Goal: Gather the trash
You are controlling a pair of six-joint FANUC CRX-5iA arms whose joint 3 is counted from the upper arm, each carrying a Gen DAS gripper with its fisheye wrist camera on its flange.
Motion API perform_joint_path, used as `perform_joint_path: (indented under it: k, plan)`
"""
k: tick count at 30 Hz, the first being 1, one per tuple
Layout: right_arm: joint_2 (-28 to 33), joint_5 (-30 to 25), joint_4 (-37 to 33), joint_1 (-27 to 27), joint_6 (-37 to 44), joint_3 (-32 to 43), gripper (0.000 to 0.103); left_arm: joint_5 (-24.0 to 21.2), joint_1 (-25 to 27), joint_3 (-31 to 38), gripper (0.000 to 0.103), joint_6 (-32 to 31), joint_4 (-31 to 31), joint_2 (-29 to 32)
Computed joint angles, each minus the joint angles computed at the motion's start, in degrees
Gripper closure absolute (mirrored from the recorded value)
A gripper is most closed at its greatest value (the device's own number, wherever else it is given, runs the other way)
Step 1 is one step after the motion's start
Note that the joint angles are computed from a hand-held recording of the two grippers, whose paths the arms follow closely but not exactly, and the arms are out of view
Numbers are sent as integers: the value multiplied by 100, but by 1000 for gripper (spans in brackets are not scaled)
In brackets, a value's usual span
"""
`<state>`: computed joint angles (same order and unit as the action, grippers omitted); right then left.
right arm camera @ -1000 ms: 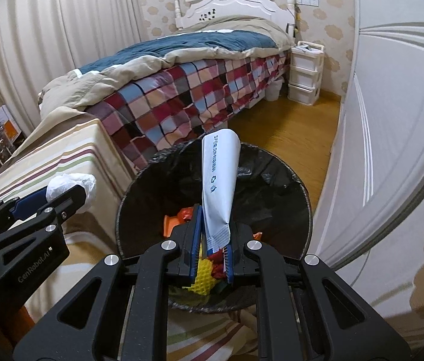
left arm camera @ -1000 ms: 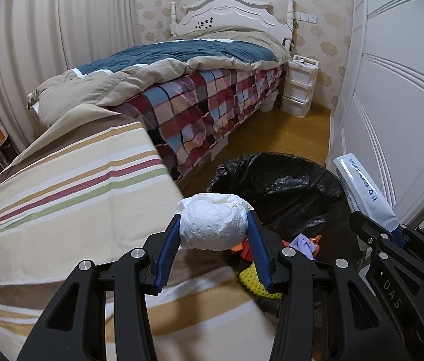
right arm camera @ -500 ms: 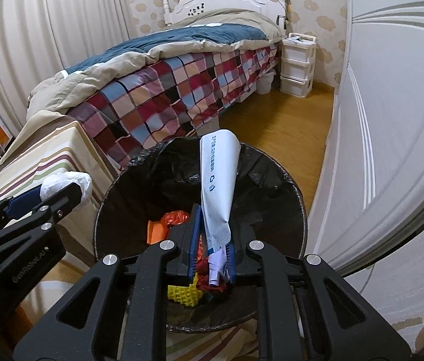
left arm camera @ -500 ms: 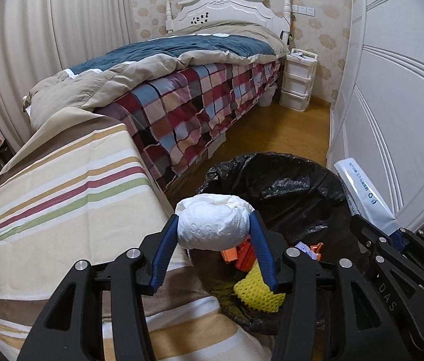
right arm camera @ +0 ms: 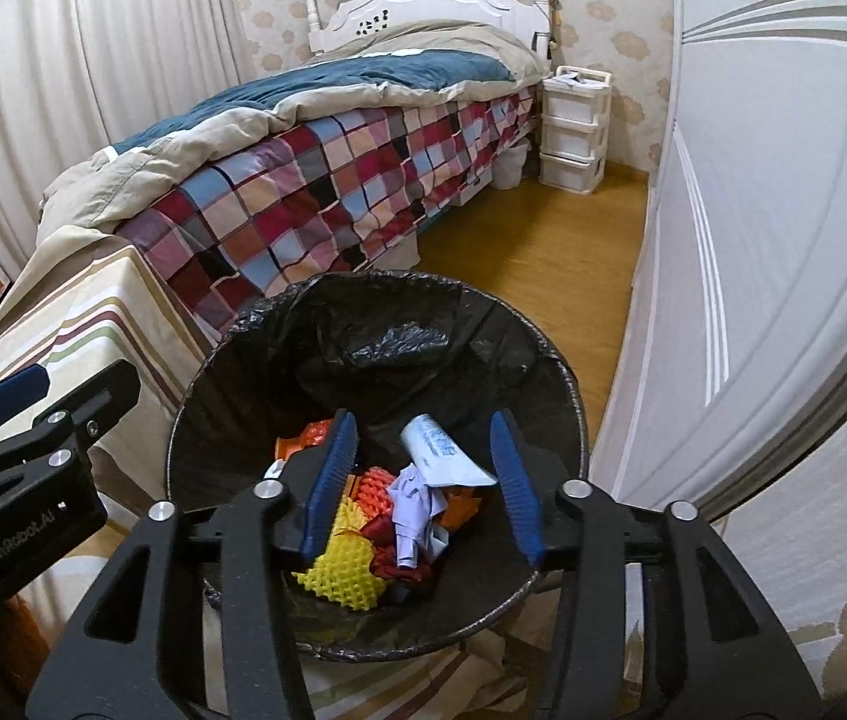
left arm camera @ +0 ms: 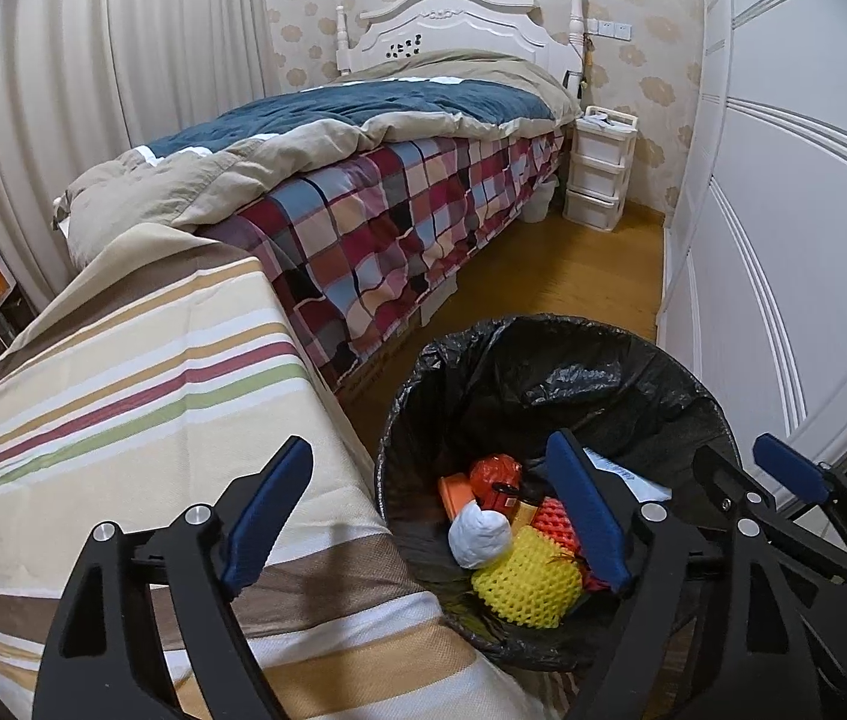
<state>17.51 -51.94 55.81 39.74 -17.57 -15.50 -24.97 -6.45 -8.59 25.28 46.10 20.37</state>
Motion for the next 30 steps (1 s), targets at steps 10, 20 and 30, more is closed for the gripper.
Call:
perform_joint_path:
  k: [10, 20, 30]
  plan:
    - [22, -308, 43, 63, -23, 70, 42, 50, 30, -112, 21, -40, 119, -112]
    - [22, -678, 200, 229, -42, 182, 25, 345, 139, -498, 19, -408, 573, -409]
    - [42, -967, 345, 452, 5, 341, 17, 468, 282, -883, 17, -973, 1302, -740]
